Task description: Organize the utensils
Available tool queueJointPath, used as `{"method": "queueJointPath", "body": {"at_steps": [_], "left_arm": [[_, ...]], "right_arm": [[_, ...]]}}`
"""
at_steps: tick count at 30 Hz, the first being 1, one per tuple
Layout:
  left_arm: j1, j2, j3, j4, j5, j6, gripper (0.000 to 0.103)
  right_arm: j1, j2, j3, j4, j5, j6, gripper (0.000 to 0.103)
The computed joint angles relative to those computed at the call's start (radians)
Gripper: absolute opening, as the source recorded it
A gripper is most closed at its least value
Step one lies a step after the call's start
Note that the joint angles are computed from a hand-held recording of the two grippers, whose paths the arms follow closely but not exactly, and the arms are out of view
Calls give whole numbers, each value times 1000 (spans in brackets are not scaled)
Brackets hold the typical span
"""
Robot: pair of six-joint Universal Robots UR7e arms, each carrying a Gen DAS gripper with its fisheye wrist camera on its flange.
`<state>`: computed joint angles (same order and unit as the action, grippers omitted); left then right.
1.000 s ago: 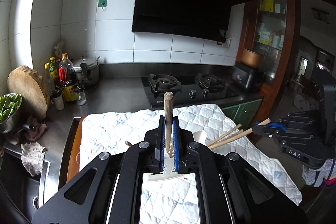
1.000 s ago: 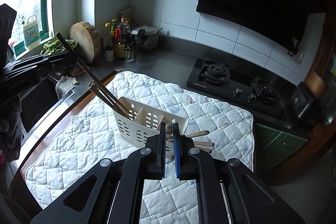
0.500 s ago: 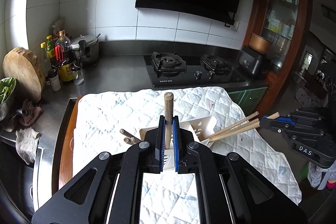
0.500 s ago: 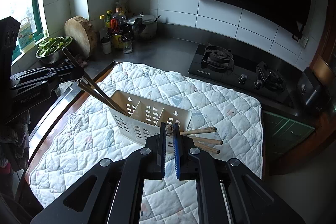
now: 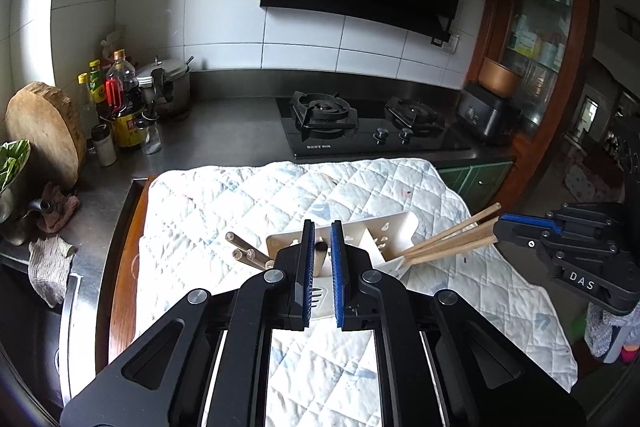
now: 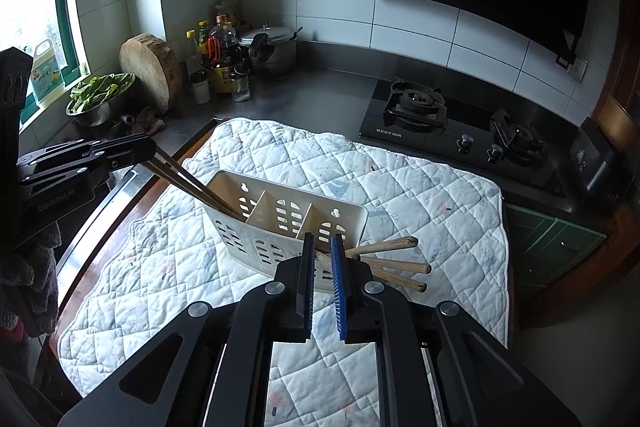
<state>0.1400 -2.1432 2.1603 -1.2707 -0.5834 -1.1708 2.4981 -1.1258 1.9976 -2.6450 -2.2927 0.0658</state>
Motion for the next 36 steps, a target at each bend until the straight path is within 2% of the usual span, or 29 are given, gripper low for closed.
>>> {"method": "queueJointPath", "body": {"at_steps": [1, 3, 5, 7, 10, 12, 14, 18, 22, 26, 36], "left_arm": [[-4, 0, -2, 9, 1, -8, 9], [-14, 0, -8, 34, 3, -28, 11], [-30, 3, -15, 70, 5, -57, 21], [-44, 2, -21, 97, 8, -76, 27], [-72, 5, -33, 160, 12, -132, 41], [-90, 9, -42, 197, 13, -161, 42], [-112, 13, -52, 243, 15, -199, 51], [-154, 23, -74, 339, 14, -277, 60], [-195, 42, -101, 457, 9, -372, 74], [-236, 65, -124, 563, -3, -456, 82], [-354, 84, -152, 747, -61, -618, 95]], "right_arm": [[3, -1, 1, -3, -2, 0, 18], [8, -3, 5, -12, -6, -3, 21], [15, -5, 7, -18, -11, -6, 26], [23, -5, 10, -31, -21, -14, 38], [36, -9, 15, -40, -32, -16, 45], [44, -11, 17, -46, -41, -18, 49], [53, -14, 20, -55, -51, -19, 55], [65, -21, 30, -69, -58, -9, 64], [83, -30, 42, -84, -71, -5, 72], [102, -35, 52, -95, -88, -3, 79], [142, -56, 91, -143, -118, 14, 90]]}}
